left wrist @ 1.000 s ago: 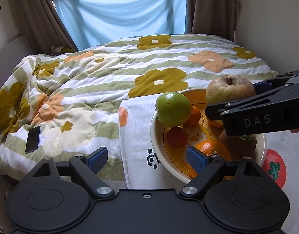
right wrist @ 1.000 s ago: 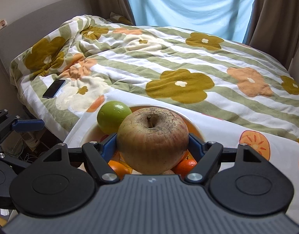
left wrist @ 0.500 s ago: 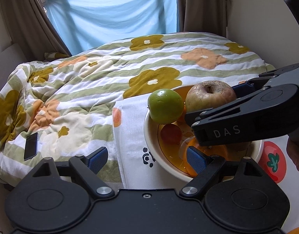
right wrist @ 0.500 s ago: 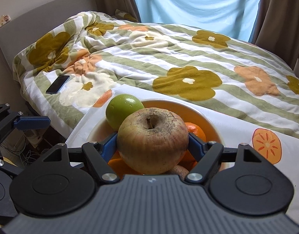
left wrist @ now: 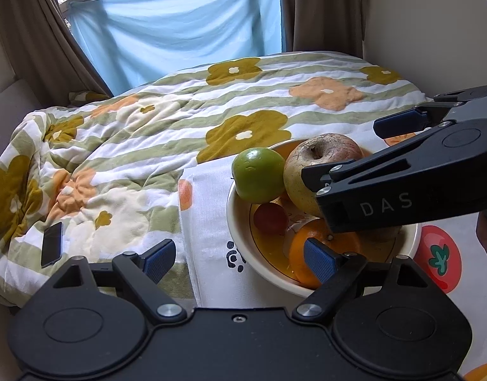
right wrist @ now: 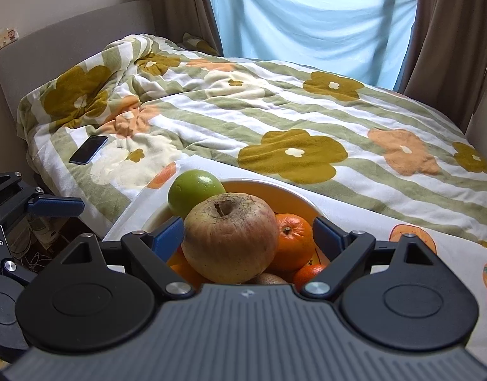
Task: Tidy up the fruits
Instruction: 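Carry both apples into the duck bowl and open the left then right tool, then withdraw both open tools toward the last green apple and cherry tomato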
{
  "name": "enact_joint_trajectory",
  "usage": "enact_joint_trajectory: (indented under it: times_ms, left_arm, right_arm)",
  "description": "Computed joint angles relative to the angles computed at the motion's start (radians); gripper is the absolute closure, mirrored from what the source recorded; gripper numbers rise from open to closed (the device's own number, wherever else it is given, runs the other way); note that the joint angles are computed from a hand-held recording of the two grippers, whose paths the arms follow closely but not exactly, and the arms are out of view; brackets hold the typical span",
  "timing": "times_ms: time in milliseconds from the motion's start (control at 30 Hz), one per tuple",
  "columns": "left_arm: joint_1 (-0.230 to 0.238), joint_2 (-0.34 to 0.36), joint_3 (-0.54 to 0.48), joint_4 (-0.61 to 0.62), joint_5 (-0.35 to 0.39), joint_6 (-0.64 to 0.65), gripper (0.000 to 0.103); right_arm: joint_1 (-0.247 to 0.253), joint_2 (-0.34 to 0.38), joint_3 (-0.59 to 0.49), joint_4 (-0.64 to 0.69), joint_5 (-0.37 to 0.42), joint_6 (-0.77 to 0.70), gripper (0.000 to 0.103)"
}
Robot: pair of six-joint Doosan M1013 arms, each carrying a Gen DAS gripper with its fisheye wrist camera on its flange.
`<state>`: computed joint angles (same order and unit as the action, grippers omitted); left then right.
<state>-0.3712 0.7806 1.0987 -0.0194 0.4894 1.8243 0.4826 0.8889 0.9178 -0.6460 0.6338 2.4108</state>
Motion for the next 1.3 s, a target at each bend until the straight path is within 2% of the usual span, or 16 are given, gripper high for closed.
enact_joint_trajectory:
  times_ms: [300, 567, 767, 1067, 1300]
  left_arm:
    - [-0.038, -0.050, 0.058, 0.105, -0.048, -0.137, 0.012]
    - [-0.101, -0.115, 0.138, 0.249, -0.100, -0.314, 0.012]
    - [-0.153, -0.153, 0.189, 0.341, -0.113, -0.429, 0.012]
    - [-0.229, -0.166, 0.213, 0.345, -0.129, -0.439, 0.012]
    - [-0.279, -0.139, 0.190, 0.244, -0.125, -0.342, 0.012]
  right_arm:
    - [-0.009, -0.112, 0.163, -0.082, -0.066, 0.129, 0.000]
    - [-0.014, -0.242, 0.358, -0.240, -0.098, 0.300, 0.000]
    - [-0.026, -0.342, 0.510, -0.348, -0.120, 0.436, 0.000]
    - [-0.058, -0.463, 0.703, -0.479, -0.111, 0.627, 0.000]
    - [-0.095, -0.527, 0.816, -0.528, -0.092, 0.708, 0.000]
